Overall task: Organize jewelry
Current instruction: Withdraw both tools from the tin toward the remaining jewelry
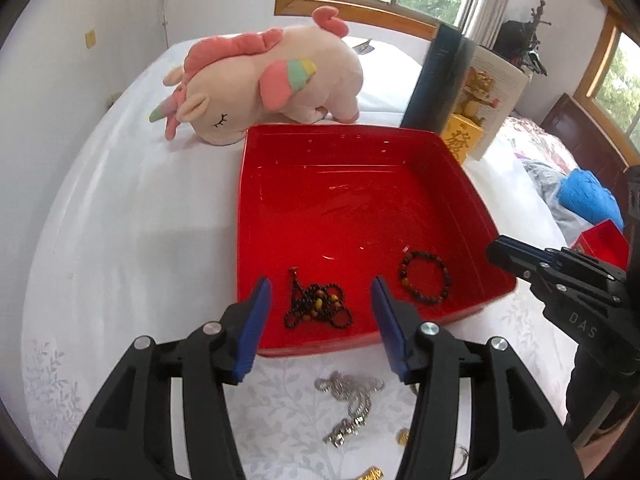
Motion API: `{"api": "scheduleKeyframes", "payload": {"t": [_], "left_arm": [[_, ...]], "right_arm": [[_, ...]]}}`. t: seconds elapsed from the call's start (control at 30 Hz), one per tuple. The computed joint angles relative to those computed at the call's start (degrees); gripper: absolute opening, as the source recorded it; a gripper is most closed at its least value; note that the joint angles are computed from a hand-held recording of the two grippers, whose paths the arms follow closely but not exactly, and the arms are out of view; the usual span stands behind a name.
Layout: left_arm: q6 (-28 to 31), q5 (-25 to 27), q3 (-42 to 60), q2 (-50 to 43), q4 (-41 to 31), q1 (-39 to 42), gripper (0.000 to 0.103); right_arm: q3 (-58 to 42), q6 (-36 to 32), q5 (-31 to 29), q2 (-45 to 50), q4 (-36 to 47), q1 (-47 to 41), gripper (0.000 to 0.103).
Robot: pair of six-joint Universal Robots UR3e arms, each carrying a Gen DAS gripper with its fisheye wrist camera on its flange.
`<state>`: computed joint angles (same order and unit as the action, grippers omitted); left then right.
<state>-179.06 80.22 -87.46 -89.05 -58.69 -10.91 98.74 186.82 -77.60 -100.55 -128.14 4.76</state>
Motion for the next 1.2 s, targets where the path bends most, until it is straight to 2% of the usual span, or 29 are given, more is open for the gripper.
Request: {"api": "scheduleKeyframes", "payload": {"t": [0.07, 0.17, 0.23, 0.43, 0.6, 0.73, 0.97, 1.07, 1.2], "left_arm": [[0.71, -1.55, -0.31, 1.65, -1.67, 0.09, 0.057], [0.83, -1.11, -0.96, 3.49, -2.46, -1.01, 0.06], [0.83, -0.89, -2.15, 4.97, -2.17, -1.73, 0.068], [1.7, -0.76, -6.93, 9.77, -1.6, -2.08, 0.081], [4.25, 0.08, -13.63, 15.83, -1.51, -1.68, 0.081], [8.02, -3.05, -21.27, 22.92, -3.05, 1.97, 0.081], [16.66, -8.32, -30.88, 33.69, -10.8, 8.65, 0.081], [18.79, -8.95, -33.77, 36.52, -12.62, 10.06, 0.081], [20.31, -7.51, -36.86, 37.91, -10.88, 9.39, 0.081]], "right_arm": [[0.19, 0.15, -0.15, -1.06, 0.83, 0.37, 0.012], [0.95, 0.01, 0.25, -3.33, 2.24, 0.51, 0.012], [1.62, 0.02, -0.01, -4.56, 2.81, 0.88, 0.012], [7.46, -0.68, 1.14, -10.57, 2.99, 0.79, 0.012], [12.09, -1.23, 2.72, -15.23, 3.64, 0.41, 0.012], [14.13, -0.98, 3.24, -17.12, 3.57, 1.0, 0.013], [17.12, -0.26, 3.96, -18.31, 2.92, 2.2, 0.014], [17.87, 0.54, 3.52, -17.44, 2.61, 2.76, 0.014], [19.23, 1.52, 3.55, -17.32, 2.14, 3.24, 0.016]]}}
